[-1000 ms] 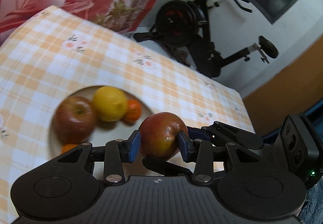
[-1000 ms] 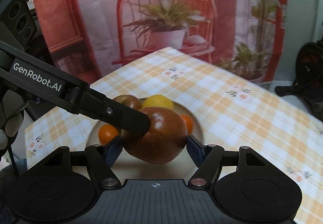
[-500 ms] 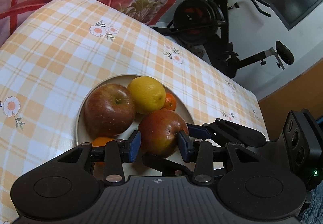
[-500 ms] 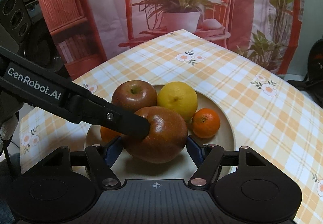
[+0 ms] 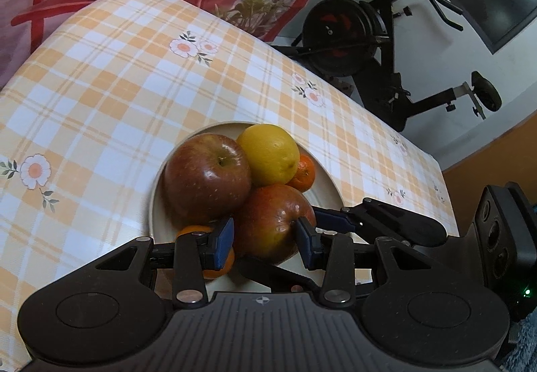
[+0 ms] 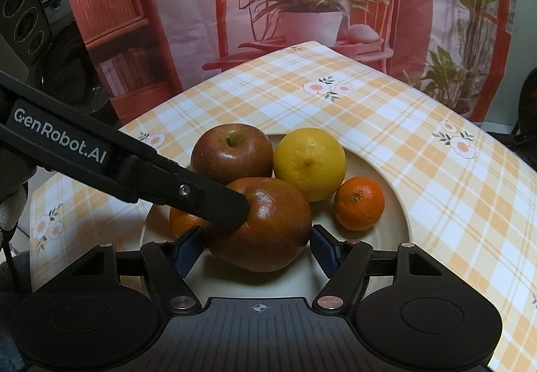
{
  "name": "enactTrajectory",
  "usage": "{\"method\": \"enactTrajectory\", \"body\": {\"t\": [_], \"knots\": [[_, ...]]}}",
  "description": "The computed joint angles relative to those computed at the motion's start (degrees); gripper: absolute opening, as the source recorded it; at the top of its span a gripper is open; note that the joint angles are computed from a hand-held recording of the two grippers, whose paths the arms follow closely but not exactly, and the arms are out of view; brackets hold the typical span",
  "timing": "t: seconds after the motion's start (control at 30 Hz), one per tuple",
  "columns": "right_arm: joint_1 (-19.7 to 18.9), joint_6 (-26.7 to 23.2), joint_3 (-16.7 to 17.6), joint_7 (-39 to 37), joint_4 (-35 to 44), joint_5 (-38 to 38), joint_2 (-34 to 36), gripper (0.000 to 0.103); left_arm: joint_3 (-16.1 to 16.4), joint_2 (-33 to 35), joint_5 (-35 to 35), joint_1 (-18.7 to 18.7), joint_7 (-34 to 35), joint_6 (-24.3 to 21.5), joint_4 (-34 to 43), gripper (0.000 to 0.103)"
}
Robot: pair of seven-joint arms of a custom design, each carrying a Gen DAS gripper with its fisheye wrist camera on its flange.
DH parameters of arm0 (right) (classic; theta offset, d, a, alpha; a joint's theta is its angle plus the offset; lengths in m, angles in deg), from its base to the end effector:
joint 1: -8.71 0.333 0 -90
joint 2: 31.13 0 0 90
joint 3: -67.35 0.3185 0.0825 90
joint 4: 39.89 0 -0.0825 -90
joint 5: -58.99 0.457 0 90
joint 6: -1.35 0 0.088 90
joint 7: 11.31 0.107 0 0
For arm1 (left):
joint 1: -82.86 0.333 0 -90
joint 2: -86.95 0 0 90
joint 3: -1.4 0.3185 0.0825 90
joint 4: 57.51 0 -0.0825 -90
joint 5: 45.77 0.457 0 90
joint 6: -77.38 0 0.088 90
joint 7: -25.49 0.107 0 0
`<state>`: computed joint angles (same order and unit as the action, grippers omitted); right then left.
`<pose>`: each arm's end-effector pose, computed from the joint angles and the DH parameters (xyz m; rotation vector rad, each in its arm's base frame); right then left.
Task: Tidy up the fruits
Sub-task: 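Carry the apple with both grippers and lower it onto the plate, then open both grippers to release the apple on the plate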
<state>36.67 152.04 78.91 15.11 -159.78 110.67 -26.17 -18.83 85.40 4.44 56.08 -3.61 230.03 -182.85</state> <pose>0.5163 0.3993 0.3850 -2.3339 0.5738 -0.0091 0.4078 -0.4710 0.4069 -2.4285 1.3399 -1.0496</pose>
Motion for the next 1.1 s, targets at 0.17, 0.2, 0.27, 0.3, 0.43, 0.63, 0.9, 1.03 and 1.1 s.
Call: {"method": "enactTrajectory", "body": {"t": [0.17,0.2,0.27,0.3,0.43,0.63,0.9,1.03,1.1], "knots": [[0.1,0.2,0.1,-0.1,0.1,-0.2,0.2,0.066,-0.1,-0.1,0.3,0.0,-0.7,-0.7,0.0,0.043],[0.1,0.2,0.1,-0.1,0.1,-0.2,0.2,0.066,-0.1,-0.1,0.4,-0.1,-0.7,-0.8,0.1,0.043],[0.1,0.3,0.1,0.1,0.1,-0.5,0.3,0.066,-0.2,0.1,0.4,-0.2,-0.7,-1.4,0.3,0.043],[0.2,0.5,0.1,0.5,0.1,-0.8,0.3,0.066,-0.2,0.1,0.3,-0.3,-0.6,-1.7,0.5,0.043],[0.5,1.0,0.0,1.9,-0.6,-3.1,-0.3,0.066,-0.3,0.6,-0.2,-0.6,0.1,-3.1,1.2,0.043],[0.1,0.9,-0.4,0.8,-2.4,-2.0,-2.4,0.066,-0.3,1.3,-0.4,-1.1,0.3,-5.5,2.5,0.043],[-0.1,2.5,-1.5,-0.7,-5.7,0.1,-6.2,0.066,-0.6,2.3,-1.5,-2.3,1.9,-11.0,5.0,0.042],[-0.2,3.7,-2.4,-2.2,-8.2,2.3,-8.8,0.066,-0.9,2.7,-0.3,-3.3,1.6,-14.6,6.8,0.042],[-0.2,4.6,-3.0,-3.2,-9.7,4.4,-10.2,0.066,-1.1,2.9,0.5,-3.8,1.6,-16.3,7.7,0.042]]}}
